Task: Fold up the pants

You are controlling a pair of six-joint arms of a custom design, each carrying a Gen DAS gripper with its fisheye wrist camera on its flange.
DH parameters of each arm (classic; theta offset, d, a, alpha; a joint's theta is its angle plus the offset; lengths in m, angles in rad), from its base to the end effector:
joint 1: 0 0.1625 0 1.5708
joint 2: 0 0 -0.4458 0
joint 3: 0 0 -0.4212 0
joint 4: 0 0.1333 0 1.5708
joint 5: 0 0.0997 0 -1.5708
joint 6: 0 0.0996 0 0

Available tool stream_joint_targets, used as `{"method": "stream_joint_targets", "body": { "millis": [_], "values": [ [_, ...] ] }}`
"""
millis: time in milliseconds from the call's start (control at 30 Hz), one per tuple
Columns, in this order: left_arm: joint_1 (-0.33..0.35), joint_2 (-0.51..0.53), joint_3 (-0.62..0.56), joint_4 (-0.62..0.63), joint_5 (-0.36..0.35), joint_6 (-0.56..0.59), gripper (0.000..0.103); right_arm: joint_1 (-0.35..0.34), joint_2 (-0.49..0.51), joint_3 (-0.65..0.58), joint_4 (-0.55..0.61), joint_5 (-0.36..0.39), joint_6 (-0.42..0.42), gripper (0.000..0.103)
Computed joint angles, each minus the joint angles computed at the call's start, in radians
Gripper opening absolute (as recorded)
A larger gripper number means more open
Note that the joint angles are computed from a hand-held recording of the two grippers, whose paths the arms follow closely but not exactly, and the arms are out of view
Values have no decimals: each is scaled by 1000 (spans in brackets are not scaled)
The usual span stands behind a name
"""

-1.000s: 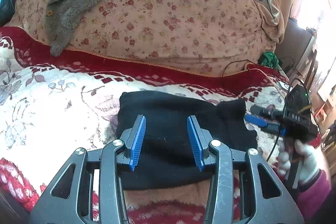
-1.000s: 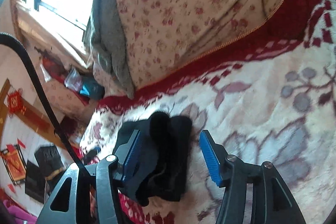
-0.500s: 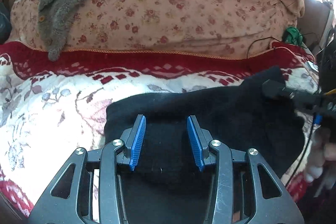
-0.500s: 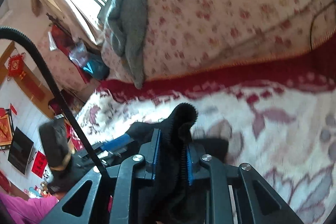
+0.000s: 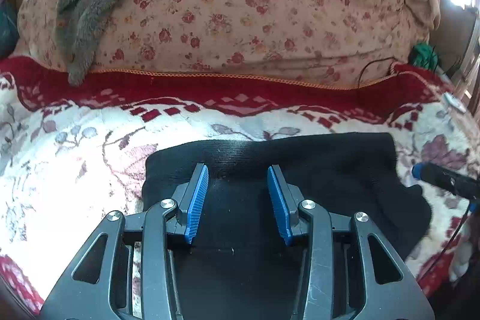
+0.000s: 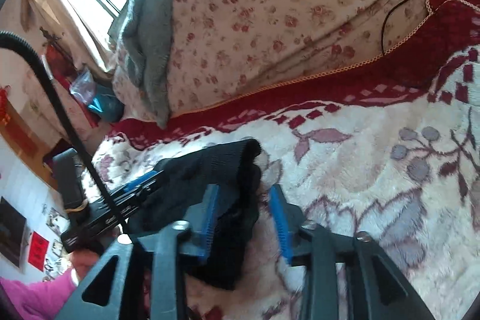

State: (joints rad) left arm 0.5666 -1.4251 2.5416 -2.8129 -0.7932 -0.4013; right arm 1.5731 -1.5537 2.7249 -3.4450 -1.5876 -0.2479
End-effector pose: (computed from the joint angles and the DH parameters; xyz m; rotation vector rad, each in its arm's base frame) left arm -0.1925 -0.3632 0.1672 0.6843 2.4189 -0.7859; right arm 0.1323 -0.3116 0.2087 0.3480 -2.8378 1.0377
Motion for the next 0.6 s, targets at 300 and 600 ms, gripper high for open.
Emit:
{"method": "stream_joint_targets", "body": {
  "millis": [300,600],
  "values": [
    [-40,-172,24,187,-31,-110,40,102,-46,8,117,-7,23,48],
    [-90,-337,74,361,-54,-217,40,193,116,-4,-4,-111,-5,14]
  ]
}}
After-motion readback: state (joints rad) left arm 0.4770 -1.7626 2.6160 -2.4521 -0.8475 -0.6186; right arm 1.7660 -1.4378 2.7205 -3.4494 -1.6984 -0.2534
